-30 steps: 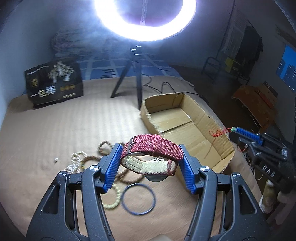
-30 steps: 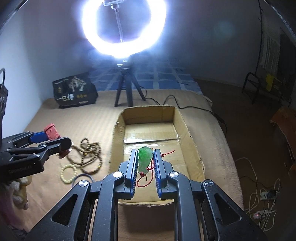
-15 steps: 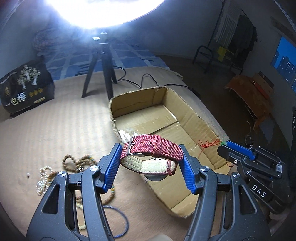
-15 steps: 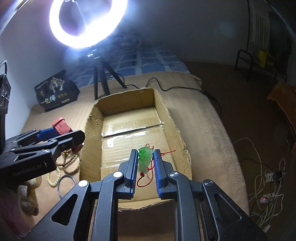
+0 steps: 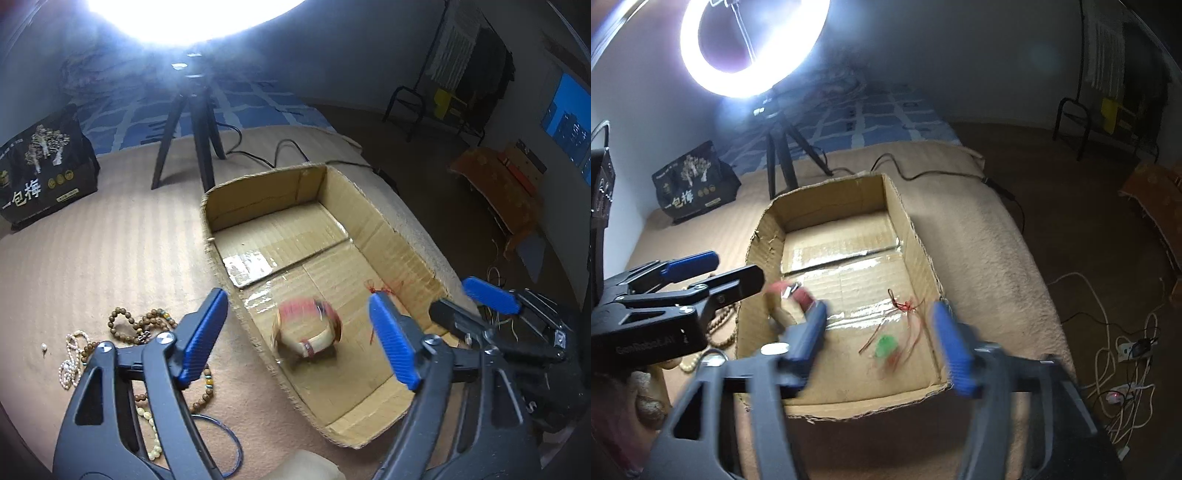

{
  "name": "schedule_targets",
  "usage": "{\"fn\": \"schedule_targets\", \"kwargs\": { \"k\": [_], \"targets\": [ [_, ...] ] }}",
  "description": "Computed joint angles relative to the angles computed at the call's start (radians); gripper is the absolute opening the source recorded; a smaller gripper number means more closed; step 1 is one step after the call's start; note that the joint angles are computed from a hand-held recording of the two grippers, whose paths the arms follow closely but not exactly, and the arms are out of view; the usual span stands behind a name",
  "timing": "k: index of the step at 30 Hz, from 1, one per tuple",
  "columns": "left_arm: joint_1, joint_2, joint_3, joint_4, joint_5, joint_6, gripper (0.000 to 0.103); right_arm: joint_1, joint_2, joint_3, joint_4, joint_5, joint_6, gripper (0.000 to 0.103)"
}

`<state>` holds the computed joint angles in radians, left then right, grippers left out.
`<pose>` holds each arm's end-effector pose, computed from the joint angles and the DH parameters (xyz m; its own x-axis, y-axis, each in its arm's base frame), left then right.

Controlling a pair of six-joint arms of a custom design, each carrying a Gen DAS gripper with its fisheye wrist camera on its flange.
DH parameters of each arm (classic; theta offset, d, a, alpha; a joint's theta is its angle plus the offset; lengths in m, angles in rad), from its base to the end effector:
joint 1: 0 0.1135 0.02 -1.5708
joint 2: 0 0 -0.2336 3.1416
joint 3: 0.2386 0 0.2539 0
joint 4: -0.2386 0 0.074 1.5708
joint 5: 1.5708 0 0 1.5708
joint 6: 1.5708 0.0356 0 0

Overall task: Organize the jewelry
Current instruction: 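Open both tools to drop the watch and pendant into the box, then move both tools back toward the bead strands on the blanket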

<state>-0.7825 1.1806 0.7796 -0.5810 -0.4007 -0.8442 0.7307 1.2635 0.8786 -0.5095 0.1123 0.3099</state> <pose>0.1807 -0.1601 0.1997 -0.7622 -0.2127 -0.6114 -0.1115 0.9735 -0.1996 0.2030 0.1766 0.2138 -0.7394 -0.2557 -0.6228 -0.4047 0.9081 0.1077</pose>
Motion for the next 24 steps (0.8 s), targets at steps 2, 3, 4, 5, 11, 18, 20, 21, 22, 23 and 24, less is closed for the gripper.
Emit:
{"fn": "schedule_targets", "kwargs": {
  "k": [2,3,4,5,11,18,20,21,22,23,24],
  "targets": [
    [0.0,-0.01,0.004,-0.017,-0.007,-0.003,0.082,-0.003,-0.008,-0.001,-0.003,0.007,0.002,0.068],
    [-0.001,-0.015,0.004,-0.025,-0.012,-0.005,0.082,-0.006,-0.012,-0.001,-0.008,0.007,0.003,0.068],
    [-0.003,-0.026,0.002,-0.032,-0.018,-0.008,0.082,-0.007,-0.012,0.001,-0.01,0.009,0.005,0.068],
    [-0.005,-0.036,0.0,-0.04,-0.024,-0.009,0.082,-0.007,-0.011,0.0,-0.009,0.011,0.006,0.068],
    [-0.032,-0.082,0.003,-0.101,-0.068,-0.024,0.082,0.006,-0.031,0.005,-0.029,0.042,0.014,0.068],
    [-0.077,-0.154,0.004,-0.2,-0.124,-0.063,0.082,0.035,-0.087,-0.004,-0.038,0.085,0.027,0.074],
    [-0.092,-0.18,0.01,-0.247,-0.149,-0.071,0.082,0.044,-0.112,-0.013,-0.034,0.095,0.031,0.08],
    [-0.099,-0.193,0.012,-0.271,-0.163,-0.073,0.082,0.05,-0.125,-0.018,-0.031,0.104,0.035,0.08],
    [-0.103,-0.204,0.013,-0.29,-0.174,-0.073,0.082,0.056,-0.137,-0.023,-0.026,0.115,0.041,0.08],
    [-0.11,-0.223,0.014,-0.32,-0.189,-0.077,0.082,0.06,-0.143,-0.025,-0.023,0.12,0.044,0.08],
    [-0.116,-0.247,0.013,-0.35,-0.201,-0.081,0.082,0.066,-0.153,-0.029,-0.018,0.129,0.05,0.08]
  ]
}}
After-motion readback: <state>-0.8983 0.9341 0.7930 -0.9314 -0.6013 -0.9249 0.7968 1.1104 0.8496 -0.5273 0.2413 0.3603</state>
